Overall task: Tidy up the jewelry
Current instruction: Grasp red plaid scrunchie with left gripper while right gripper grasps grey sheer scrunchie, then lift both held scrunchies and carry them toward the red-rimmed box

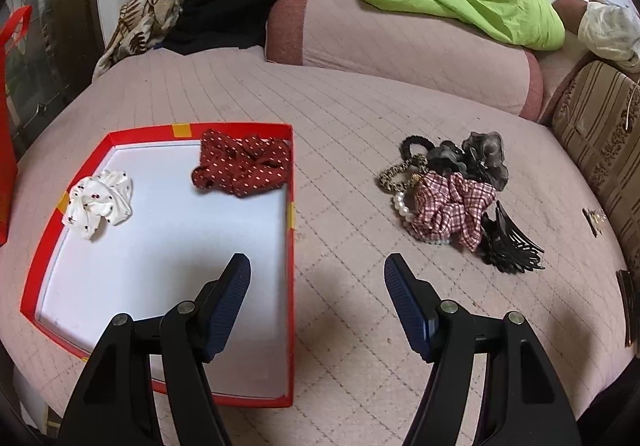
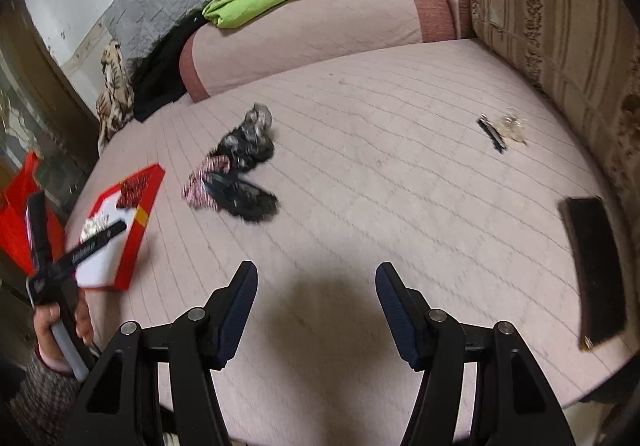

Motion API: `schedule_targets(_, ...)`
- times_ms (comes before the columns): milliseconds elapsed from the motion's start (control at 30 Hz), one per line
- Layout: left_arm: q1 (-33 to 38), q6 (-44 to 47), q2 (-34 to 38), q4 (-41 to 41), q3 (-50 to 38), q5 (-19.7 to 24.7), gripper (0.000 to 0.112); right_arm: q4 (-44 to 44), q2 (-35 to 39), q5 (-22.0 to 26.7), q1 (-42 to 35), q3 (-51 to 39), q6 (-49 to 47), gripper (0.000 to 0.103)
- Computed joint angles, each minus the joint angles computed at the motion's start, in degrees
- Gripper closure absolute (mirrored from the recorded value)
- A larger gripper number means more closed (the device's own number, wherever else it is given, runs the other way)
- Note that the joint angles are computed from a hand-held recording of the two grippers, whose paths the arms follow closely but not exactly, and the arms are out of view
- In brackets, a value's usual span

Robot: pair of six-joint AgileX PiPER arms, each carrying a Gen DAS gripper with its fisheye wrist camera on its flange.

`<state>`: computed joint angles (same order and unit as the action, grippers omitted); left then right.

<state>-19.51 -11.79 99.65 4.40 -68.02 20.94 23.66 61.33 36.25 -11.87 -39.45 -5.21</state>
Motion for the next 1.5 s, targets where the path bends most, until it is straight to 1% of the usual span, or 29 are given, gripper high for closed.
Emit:
schedule_targets(67,0.3,1.9,0.6,-1.8,-1.5,1.9,0.044,4.9,4.7,-1.9,-1.1,-2.2,-4.8,0.037)
schedule_targets(100,0.6,3.8,0.9,-3.9,-2.6,3.4,0.044,7.6,6.7,-2.2,-1.8,-3.2,-7.6,0.037)
schedule_targets(133,0.6,4.1,1.0,-4.4,-3.2,3.8,0.044,10.6,9.1,-2.5,-2.5,-4.6,-10.5,0.037)
schedule_targets(200,0.3,3.8,1.3,-4.1,-5.1,5.2,0.044,15.2,13.8,-3.0,-3.0,-7.4,-14.5,0.037)
schedule_targets(267,-0.4,3.6,2.6,-3.9,-8.3,7.4,0.044,19.1,18.8,-3.6,-2.5,-10.9,-17.1,0.037)
schedule_targets(333,-0.7,6.2,5.8,-7.7,-13.7,11.5,0.044,22.5,23.5,-3.6,-1.9,-14.6,-20.1,0.037)
schedule_targets(400,-0.9,8.6,9.6,-12.3,-19.0,15.0,0.044,24.7,27.8,-4.5,-0.6,-18.1,-22.0,0.037)
schedule_targets(500,-1.8,9.6,16.2,-16.2,-26.9,19.5,0.044,28.8,33.4,-4.9,0.8,-22.7,-25.0,0.037)
schedule_targets(633,-2.8,10.0,23.8,-20.2,-35.8,23.5,0.044,33.3,39.9,-4.6,1.9,-28.8,-28.4,0.037)
schedule_targets(733,-3.6,10.2,28.1,-21.8,-41.6,25.2,0.044,33.1,44.3,-5.2,2.9,-33.1,-28.1,0.037)
schedule_targets(833,-4.5,10.6,31.5,-21.9,-46.6,26.6,0.046,34.0,48.1,-4.5,2.9,-36.5,-28.0,0.037)
schedule_targets(933,-5.6,10.4,33.7,-20.4,-50.1,27.7,0.063,35.1,51.5,-3.3,2.7,-40.1,-28.3,0.037)
schedule_targets(967,-5.8,10.8,34.7,-20.7,-51.8,29.0,0.08,35.2,52.2,-3.2,2.9,-41.0,-28.4,0.037)
schedule_targets(1000,-5.9,10.7,36.1,-20.7,-54.2,31.1,0.093,34.9,53.0,-3.1,3.2,-41.8,-28.2,0.042)
schedule_targets(1033,-6.0,10.5,36.6,-20.6,-55.0,31.6,0.096,33.5,54.0,-2.6,3.6,-43.0,-27.2,0.051)
schedule_targets(1067,-6.2,10.2,36.2,-20.3,-54.1,30.9,0.1,32.7,54.7,-1.9,3.8,-43.9,-26.7,0.058)
schedule_targets(1100,-6.4,10.0,36.3,-19.9,-54.5,31.0,0.102,32.2,55.4,-1.3,3.9,-44.5,-26.4,0.074)
schedule_targets(1133,-6.4,9.8,36.0,-19.6,-54.2,31.0,0.103,31.5,55.6,-1.0,4.0,-44.6,-26.0,0.086)
schedule_targets(1200,-6.2,9.7,34.4,-19.9,-52.2,30.3,0.104,31.3,54.9,-1.5,4.2,-43.7,-26.0,0.089)
schedule_targets(1233,-6.0,10.1,32.9,-20.2,-50.1,29.2,0.104,31.4,54.4,-1.5,4.1,-43.3,-26.2,0.092)
schedule_targets(1300,-5.7,11.5,28.9,-21.1,-44.7,26.3,0.104,32.6,52.6,-2.0,3.9,-41.8,-27.4,0.093)
schedule_targets(1500,-3.0,17.0,17.9,-25.2,-30.7,19.8,0.104,31.6,44.7,-6.5,4.9,-35.9,-27.7,0.094)
